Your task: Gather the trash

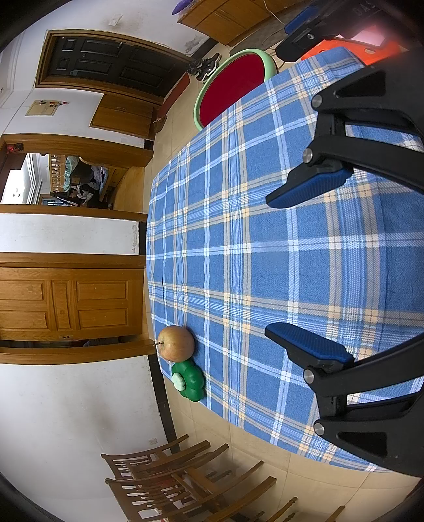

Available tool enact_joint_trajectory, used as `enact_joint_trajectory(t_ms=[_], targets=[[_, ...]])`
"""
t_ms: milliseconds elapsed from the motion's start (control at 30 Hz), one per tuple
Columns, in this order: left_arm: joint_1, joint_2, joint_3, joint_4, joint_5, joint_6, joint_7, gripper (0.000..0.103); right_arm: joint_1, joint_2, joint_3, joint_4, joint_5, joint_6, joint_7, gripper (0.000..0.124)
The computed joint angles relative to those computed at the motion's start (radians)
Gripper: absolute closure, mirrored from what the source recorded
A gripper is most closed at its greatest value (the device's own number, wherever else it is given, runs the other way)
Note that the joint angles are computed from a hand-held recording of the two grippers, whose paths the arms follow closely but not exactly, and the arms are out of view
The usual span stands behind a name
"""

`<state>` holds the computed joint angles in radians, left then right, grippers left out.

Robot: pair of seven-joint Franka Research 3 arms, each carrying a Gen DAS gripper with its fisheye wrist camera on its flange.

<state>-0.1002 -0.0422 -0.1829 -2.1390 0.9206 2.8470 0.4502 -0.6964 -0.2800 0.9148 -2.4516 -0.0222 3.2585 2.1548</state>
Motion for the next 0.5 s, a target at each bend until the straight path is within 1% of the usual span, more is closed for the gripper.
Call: enact_joint_trajectory(t_ms=[500], targets=[[-0.001,0.001,0.001,0.000,0.000,0.001,-0.001,0.031,-0.001,0.000,0.001,0.001,0.000,0.000,0.000,0.035]])
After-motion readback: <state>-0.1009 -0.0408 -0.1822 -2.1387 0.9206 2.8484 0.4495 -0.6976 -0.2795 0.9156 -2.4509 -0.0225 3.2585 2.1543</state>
